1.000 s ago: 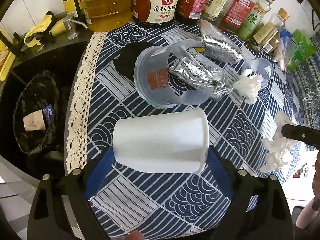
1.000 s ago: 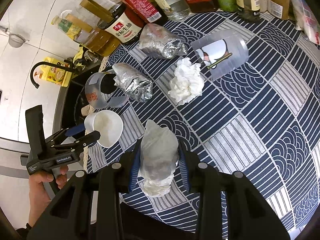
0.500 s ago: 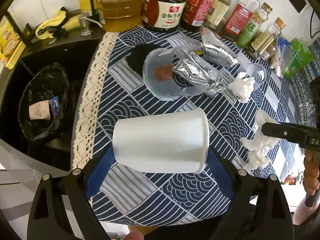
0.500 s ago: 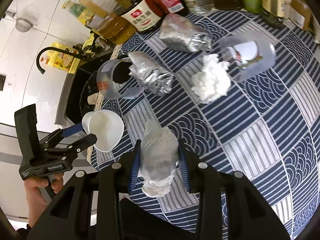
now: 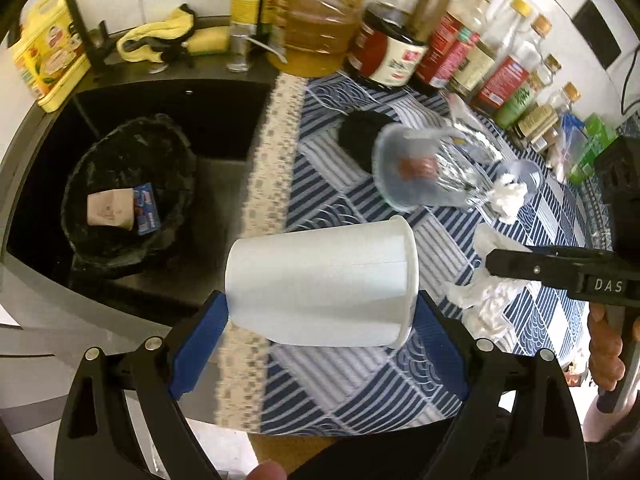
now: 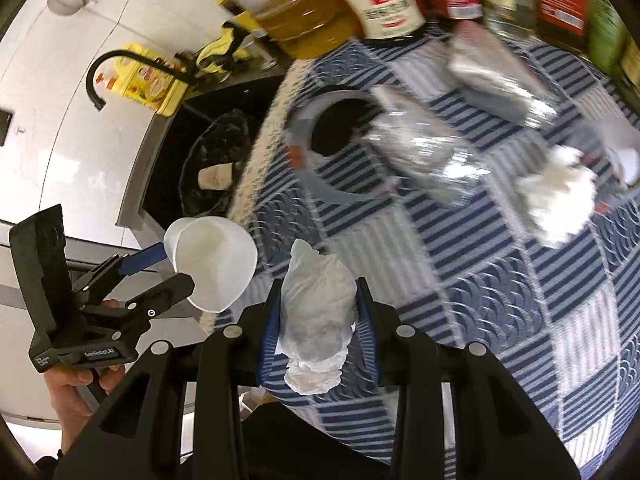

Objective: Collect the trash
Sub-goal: 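Carry the white foam cup and tissue with both tools over the trash bin, then open the left tool to drop the foam cup while the right tool drops the tissue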

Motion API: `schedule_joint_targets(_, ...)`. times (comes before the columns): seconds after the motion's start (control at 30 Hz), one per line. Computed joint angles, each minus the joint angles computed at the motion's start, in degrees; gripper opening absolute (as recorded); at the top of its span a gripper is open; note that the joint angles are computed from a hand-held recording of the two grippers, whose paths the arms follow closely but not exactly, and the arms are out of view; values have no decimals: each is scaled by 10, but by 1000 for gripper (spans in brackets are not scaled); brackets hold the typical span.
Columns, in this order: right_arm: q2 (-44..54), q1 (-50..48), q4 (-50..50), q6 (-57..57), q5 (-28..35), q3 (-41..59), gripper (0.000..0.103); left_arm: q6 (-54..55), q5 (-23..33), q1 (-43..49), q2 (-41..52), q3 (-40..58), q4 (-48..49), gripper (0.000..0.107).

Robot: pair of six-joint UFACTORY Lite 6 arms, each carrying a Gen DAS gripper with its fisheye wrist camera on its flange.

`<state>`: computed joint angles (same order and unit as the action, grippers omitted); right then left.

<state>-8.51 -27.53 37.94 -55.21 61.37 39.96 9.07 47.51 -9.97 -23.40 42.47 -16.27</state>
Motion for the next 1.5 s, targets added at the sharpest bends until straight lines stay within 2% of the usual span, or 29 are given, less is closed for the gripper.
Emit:
schedule_joint_targets(0.13, -1, 109, 21, 81, -43, 11, 36, 128, 32, 125, 19, 20, -49, 89)
schedule_joint_targets(0.33, 44, 269, 52, 205, -123, 68, 36, 300, 70, 287, 127, 111, -84, 89)
schedule_joint_targets(0.53, 141, 407, 50, 335, -202, 164, 37, 425, 91, 389, 245, 208, -106, 89)
schedule_joint_targets(0.8, 290, 528, -16, 521, -260, 355, 37, 522, 139, 475, 444, 413, -123, 89)
schedule_joint_targets(1.17, 470, 580, -117, 714, -239, 611, 37, 536, 245, 489, 671, 716, -111, 89)
schedule_joint_targets(1.33, 548, 585, -160, 770, -206, 724, 37, 538, 253, 482, 725, 793, -109, 89)
schedule_joint_targets(1.4, 587, 585, -177, 790, -186, 778, 39, 529, 282, 480, 766, 855, -110, 89)
schedule_joint_targets(1.5, 634, 580, -171, 803, -160, 842, 46, 519, 293, 474, 801, 905, -101, 90)
